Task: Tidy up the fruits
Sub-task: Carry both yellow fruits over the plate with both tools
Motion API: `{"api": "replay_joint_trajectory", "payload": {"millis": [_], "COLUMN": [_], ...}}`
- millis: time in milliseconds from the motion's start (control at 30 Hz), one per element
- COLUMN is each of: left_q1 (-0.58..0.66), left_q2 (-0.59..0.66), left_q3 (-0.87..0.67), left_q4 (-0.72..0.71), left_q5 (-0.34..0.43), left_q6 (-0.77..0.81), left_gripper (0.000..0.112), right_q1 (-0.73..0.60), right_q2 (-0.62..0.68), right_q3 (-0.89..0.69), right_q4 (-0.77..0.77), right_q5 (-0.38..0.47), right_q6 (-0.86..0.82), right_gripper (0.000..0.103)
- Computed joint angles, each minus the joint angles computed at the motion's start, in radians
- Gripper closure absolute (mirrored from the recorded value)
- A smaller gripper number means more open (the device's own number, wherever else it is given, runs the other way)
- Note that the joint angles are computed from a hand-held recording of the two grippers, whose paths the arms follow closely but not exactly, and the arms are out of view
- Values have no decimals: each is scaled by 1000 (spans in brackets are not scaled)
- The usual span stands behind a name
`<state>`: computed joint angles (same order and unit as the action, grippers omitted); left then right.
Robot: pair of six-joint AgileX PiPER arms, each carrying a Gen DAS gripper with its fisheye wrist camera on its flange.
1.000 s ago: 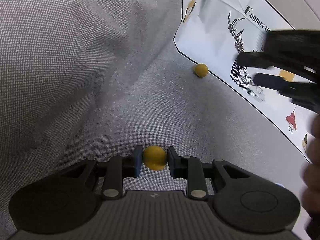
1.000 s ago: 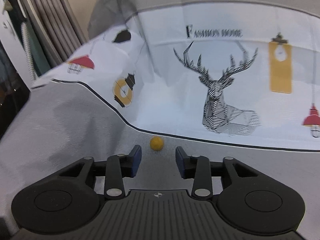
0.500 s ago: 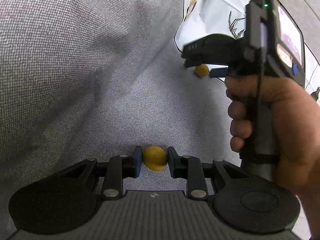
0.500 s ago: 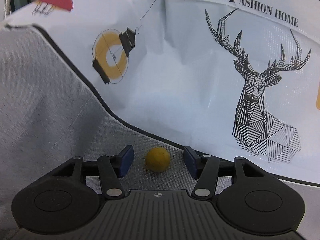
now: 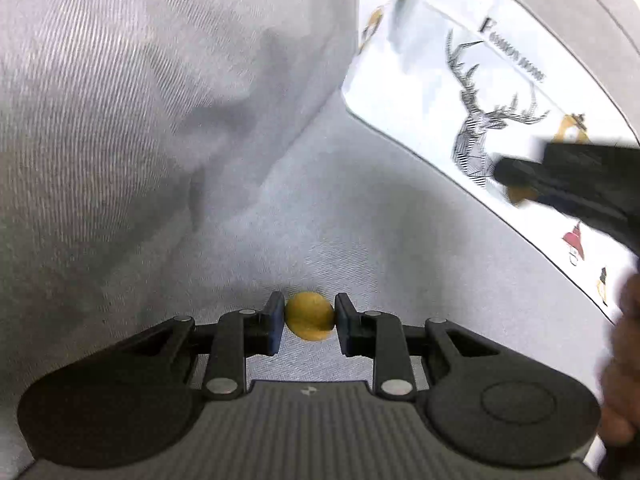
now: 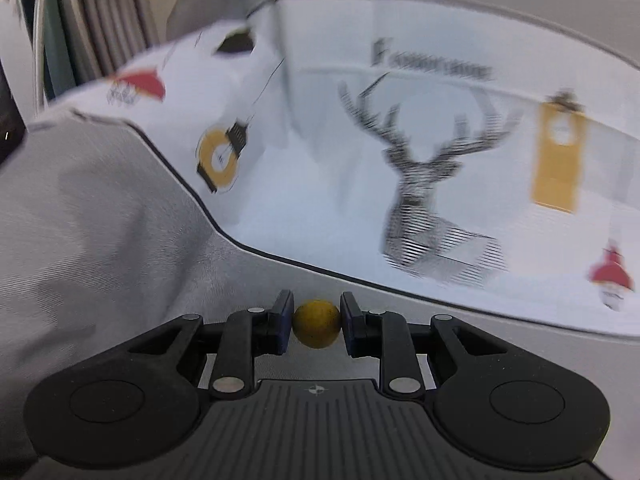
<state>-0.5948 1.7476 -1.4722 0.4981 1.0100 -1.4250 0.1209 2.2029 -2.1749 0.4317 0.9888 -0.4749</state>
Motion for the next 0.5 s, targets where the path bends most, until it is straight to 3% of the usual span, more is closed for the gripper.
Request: {"api": "replay_joint_trajectory", "payload": {"millis": [133, 267, 500], "left_q1": [-39, -71, -143], "left_q2": [-20, -31, 0], "left_q3": [-8, -31, -122], "left_q4": [43, 42, 57], "left_q5": [19, 46, 145], "left_q6": [5, 31, 85], "left_gripper": [83, 83, 83], "right_q1": [-129, -306, -623], "right_q2": [-227, -407, -547], "right_q3": [271, 454, 646], "right_q4": [129, 257, 406], "right_q5": [-34, 21, 142], "right_q6": [-138, -302, -555], "right_gripper": [77, 77, 77]}}
